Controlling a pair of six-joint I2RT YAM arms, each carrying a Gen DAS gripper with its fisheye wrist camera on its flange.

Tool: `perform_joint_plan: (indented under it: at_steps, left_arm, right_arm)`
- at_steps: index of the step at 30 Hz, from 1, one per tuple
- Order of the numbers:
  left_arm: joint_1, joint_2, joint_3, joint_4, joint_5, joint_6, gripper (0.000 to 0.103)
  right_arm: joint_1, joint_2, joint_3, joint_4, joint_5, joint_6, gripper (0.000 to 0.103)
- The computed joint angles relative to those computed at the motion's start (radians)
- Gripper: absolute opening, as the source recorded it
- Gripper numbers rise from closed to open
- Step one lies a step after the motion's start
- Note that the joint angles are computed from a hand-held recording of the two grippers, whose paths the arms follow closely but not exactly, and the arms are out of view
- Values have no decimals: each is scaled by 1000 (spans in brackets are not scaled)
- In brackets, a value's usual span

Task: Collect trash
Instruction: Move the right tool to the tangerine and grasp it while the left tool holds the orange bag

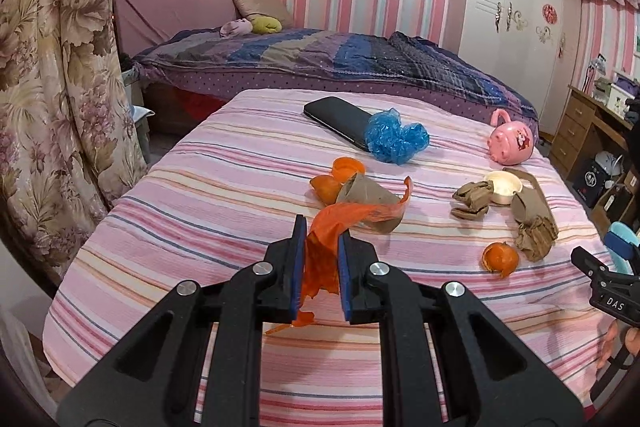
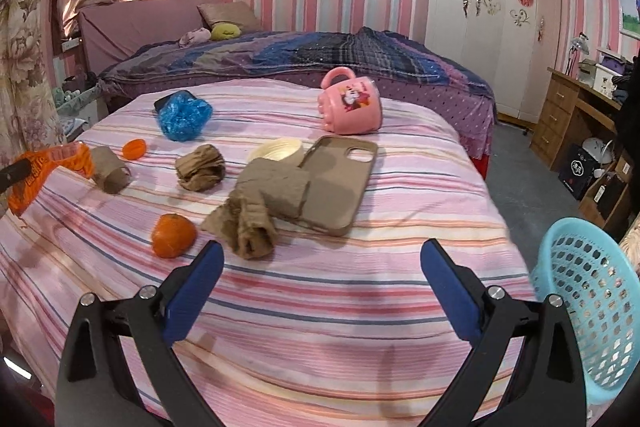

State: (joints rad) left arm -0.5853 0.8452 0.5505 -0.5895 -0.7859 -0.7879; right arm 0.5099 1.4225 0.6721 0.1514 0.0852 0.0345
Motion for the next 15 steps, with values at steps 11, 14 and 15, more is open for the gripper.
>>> perform_joint_plan:
  at_steps: [11,14,15]
  left_arm:
    - [42,-11,-8,-11,33,8,13]
    - [35,1,-5,-12,28,9,13]
    - [34,3,-4,-13,27,7,13]
  right_arm:
    - [60,43,27,-41,-32,13,97]
    - [90,56,36,-29,-27,14,96]
    - [101,62,42,-26,-28,13,96]
